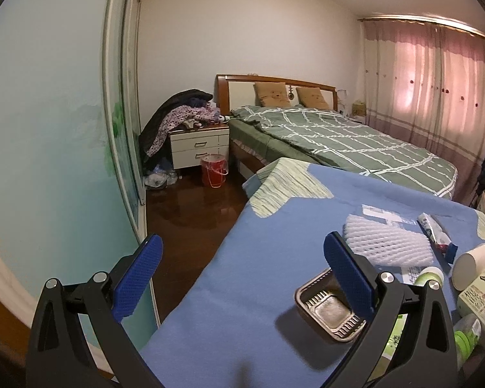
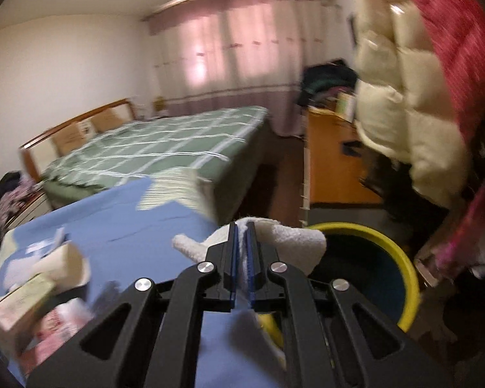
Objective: Collect trash
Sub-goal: 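Carry the white cloth to the bin and open the right gripper, then grasp the green-labelled plastic bottle with the left gripper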
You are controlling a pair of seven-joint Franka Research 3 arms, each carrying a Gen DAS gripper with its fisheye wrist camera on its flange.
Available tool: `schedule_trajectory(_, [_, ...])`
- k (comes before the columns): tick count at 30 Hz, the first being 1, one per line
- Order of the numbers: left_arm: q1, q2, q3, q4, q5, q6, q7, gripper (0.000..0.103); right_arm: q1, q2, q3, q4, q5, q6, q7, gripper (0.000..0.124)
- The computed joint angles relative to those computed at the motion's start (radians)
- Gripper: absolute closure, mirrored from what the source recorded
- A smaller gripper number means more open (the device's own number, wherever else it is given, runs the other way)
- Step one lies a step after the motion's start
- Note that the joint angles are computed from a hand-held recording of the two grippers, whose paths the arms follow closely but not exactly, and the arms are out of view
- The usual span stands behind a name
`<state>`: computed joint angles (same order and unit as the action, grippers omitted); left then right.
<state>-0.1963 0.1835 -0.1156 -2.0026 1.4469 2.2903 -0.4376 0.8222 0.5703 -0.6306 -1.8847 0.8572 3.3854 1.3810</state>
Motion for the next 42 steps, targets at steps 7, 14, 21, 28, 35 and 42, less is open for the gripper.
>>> schedule_trajectory(7, [-0.014, 0.007, -0.007, 0.015, 0.037, 0.026, 0.017, 0.005, 0.151, 0.125, -0.245, -0.007, 0.04, -0.126, 0.163, 0.118])
schedule_trajectory(14, [-0.026, 0.014, -0.011, 0.028, 0.056, 0.068, 0.022, 0.005, 0.179, 0.181, -0.319, -0.015, -0.01, -0.18, 0.309, 0.116])
schedule_trajectory(21, [-0.04, 0.02, -0.011, 0.037, 0.055, 0.074, 0.046, 0.005, 0.194, 0.182, -0.34, -0.04, -0.076, -0.162, 0.406, 0.091])
schedule_trajectory(28, [-0.029, 0.025, -0.007, 0.04, 0.057, 0.166, 0.068, 0.005, 0.185, 0.167, -0.33, -0.053, -0.166, -0.143, 0.468, 0.084])
schedule_trajectory(35, [-0.018, 0.043, -0.001, 0.038, -0.012, 0.269, 0.144, 0.005, 0.156, 0.134, -0.298, -0.067, -0.244, -0.114, 0.519, 0.081])
schedule_trajectory(42, [0.007, 0.063, 0.011, 0.036, -0.068, 0.435, 0.221, 0.005, 0.156, 0.132, -0.295, -0.068, -0.252, -0.109, 0.526, 0.079])
